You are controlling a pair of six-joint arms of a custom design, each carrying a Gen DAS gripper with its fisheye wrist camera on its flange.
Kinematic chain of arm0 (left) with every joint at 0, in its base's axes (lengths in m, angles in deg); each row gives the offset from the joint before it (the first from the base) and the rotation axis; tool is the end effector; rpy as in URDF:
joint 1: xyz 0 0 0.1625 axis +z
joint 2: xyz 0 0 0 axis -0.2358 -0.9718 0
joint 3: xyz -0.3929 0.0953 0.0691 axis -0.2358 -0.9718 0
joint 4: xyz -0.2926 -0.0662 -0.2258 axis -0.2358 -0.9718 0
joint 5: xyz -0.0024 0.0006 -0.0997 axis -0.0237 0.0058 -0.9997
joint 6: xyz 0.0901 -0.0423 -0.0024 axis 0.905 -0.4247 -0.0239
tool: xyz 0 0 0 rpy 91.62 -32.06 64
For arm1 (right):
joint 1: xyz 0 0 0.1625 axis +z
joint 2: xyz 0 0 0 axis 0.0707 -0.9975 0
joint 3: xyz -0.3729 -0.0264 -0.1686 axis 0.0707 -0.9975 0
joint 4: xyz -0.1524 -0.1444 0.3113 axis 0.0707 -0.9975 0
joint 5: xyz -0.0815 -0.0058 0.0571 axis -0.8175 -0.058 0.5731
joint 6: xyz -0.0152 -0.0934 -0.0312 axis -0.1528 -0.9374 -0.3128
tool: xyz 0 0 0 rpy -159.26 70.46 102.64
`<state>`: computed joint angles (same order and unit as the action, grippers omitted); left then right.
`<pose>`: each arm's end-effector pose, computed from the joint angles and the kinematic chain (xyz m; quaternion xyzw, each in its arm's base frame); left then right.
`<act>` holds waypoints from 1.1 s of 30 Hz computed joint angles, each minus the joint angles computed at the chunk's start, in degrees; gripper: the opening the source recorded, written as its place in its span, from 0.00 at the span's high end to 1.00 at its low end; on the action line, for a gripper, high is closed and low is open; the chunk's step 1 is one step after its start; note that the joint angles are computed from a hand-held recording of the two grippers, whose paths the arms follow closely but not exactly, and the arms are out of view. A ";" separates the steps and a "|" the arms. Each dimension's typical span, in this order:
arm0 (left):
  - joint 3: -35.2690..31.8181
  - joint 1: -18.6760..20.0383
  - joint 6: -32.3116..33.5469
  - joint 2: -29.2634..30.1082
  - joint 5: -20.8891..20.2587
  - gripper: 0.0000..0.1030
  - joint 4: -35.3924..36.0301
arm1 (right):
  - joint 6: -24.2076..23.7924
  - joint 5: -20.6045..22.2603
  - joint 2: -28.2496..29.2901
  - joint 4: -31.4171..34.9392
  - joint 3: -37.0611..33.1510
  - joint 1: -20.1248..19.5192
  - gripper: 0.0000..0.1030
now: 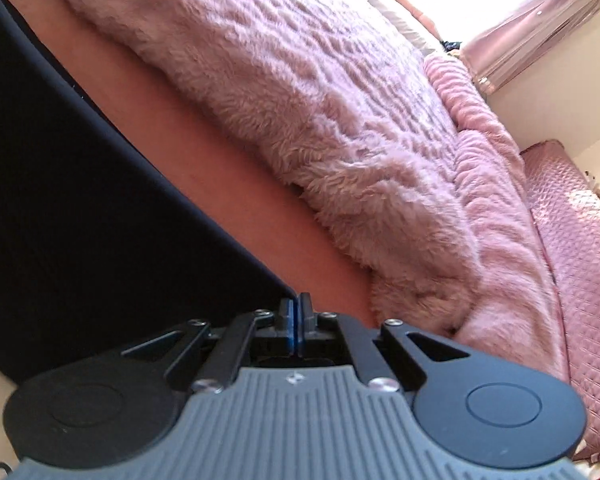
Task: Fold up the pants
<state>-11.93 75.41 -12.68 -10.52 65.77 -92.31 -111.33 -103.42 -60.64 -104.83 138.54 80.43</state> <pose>-0.1842 -0.8303 0.2225 0.1797 0.7527 -0.2217 0.5933 -0.0011 -0.7904 0.3621 0.3768 -0.7409 0.1736 0.5282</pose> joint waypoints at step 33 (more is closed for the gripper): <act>26.10 -3.34 -21.92 -13.28 -23.00 0.69 -13.05 | 59.77 8.56 -16.71 -10.36 25.30 -6.34 0.41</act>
<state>14.17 72.06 -34.60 -23.80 42.76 -105.36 -51.56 -94.86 -77.34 -115.20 163.83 74.10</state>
